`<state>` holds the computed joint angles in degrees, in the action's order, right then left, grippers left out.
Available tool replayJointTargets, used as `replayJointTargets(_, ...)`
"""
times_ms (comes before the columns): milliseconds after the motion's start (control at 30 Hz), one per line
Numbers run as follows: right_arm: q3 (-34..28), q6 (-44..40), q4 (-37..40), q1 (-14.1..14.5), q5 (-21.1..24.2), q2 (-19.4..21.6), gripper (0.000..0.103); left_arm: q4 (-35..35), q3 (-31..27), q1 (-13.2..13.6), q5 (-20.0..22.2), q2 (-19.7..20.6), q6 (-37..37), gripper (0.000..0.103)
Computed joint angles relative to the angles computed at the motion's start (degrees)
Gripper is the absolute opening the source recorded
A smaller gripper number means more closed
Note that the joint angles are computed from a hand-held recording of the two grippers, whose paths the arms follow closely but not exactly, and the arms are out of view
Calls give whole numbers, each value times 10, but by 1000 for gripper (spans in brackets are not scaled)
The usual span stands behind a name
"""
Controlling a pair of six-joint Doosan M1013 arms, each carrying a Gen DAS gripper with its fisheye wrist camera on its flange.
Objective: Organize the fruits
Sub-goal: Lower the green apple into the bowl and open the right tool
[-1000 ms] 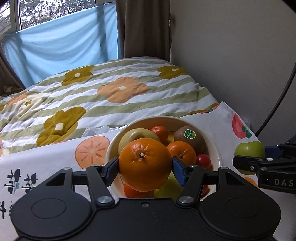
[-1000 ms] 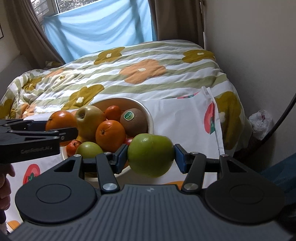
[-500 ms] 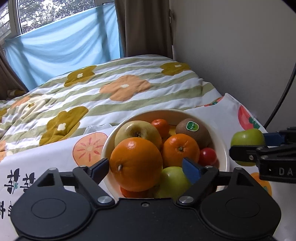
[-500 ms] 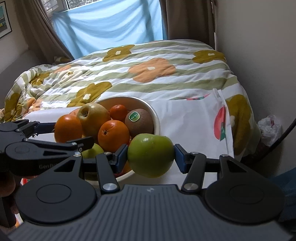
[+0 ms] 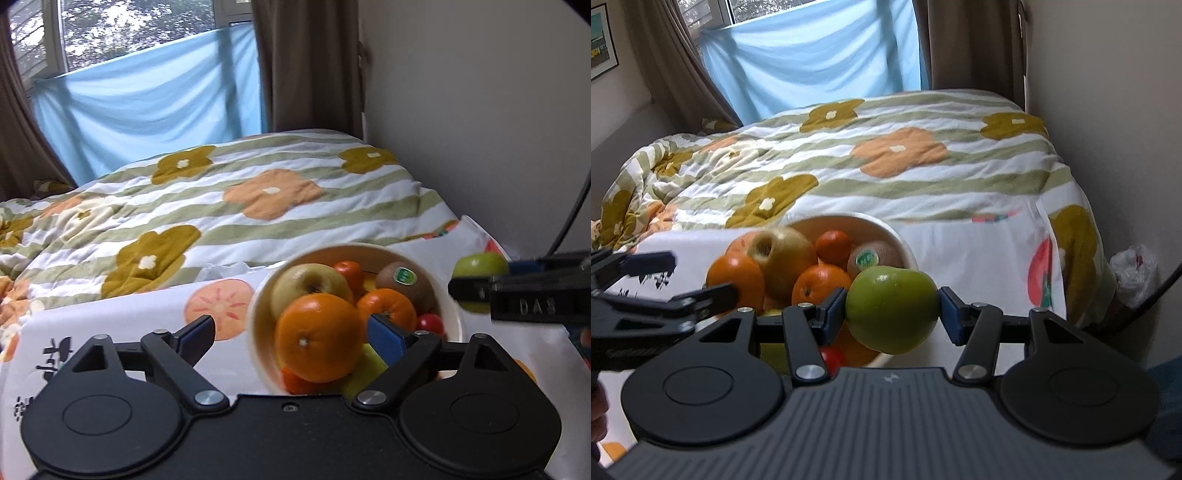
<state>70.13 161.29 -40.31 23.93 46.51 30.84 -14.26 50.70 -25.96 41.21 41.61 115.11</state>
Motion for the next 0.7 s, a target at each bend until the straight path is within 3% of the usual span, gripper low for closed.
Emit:
replayJointTargets(333,-48,-118,43,-30,-69,35,69,62,5,6,-15,-5,-78,92)
replayJointTargets(633,-42,-223,118,-45,-156,45,70,125,10,6,-19,-5,-157,92)
replayJointTargets(700,-27,-227,122,-48,-192,40,72,136,14,5,-22,-7,-172,92)
